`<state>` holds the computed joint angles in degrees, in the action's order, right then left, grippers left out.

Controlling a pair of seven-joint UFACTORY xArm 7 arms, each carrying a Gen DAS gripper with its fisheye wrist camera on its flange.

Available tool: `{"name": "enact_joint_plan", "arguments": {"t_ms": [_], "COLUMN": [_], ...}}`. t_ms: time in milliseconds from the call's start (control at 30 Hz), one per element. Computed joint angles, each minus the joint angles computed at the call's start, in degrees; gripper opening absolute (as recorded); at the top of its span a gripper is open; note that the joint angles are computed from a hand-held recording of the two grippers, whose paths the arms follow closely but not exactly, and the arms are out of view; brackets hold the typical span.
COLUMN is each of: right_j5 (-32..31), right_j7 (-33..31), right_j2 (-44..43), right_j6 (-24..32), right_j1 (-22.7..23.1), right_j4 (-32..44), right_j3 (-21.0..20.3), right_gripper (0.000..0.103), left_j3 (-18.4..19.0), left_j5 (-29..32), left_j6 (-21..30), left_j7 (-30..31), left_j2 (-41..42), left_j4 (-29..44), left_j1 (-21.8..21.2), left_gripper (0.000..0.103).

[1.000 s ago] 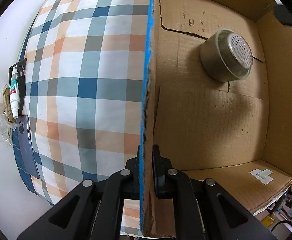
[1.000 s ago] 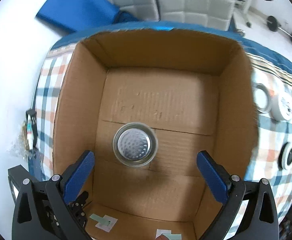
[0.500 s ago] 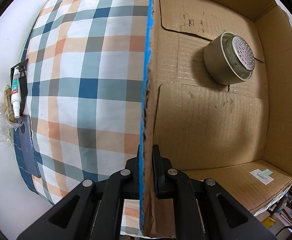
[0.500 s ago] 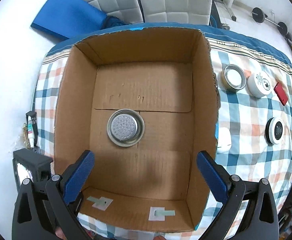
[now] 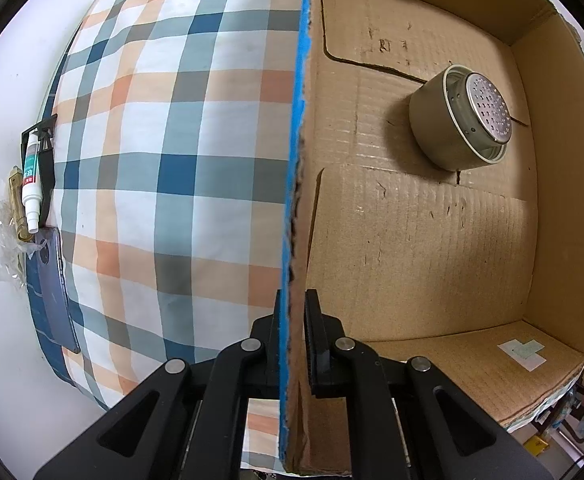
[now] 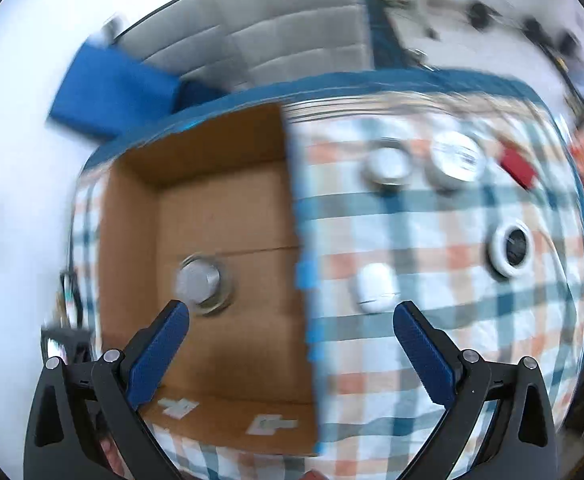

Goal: Organize rigid objects
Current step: 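Move the right gripper back to the white-and-black round compact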

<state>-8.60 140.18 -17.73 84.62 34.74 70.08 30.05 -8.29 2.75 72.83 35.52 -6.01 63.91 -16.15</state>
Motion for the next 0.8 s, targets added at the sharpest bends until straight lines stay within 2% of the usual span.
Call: {"name": "enact_joint_plan", "arguments": {"t_ms": [133,200,333,467,600,667,800], "right_j5": [9.4,16.1,29.2,37.1,39.7,39.6,40.1], "right_j7": [7.9,13.4,20.9,25.7,28.3,28.9,28.9], "right_j2": [-13.6,-21.2,-34.4,-41.7,-44.5,-45.1,-45.0], "right_j6": [3.3,5.6,5.2,2.4,-1.0,-3.1,-6.5], "right_j1": [1.0,2.0,5.1,7.8,10.1,11.3,14.2], "right_j4": [-11.5,-18.1,-30.5,-38.2,-42.4,-44.1,-47.1], "right_j3": [0.3,1.7,4.9,8.6,11.1,11.8,10.7], "right_gripper": [0.103,0.103,0.103,0.103,0.1,0.094,0.083], "left_j3": [0.1,0.1,0.2,0.3,0.6,0.7,0.8], "left_j5": [0.0,0.0,0.1,-0.1,-0.7,-0.8,-0.8], "left_j6": [0.3,0.5,0.9,1.4,2.8,3.0,3.4], "left_j7": [-0.2,-0.3,-0.6,-0.8,-1.1,-1.1,-0.7], "left_j2": [0.5,0.9,1.4,2.2,4.0,4.3,4.9], "left_j4": [0.5,0.9,1.5,2.3,4.1,4.4,5.2], "left_j1": [0.1,0.2,0.2,0.3,0.7,0.8,1.1], "left_gripper": [0.005,0.005,0.005,0.005,0.005,0.005,0.005]}}
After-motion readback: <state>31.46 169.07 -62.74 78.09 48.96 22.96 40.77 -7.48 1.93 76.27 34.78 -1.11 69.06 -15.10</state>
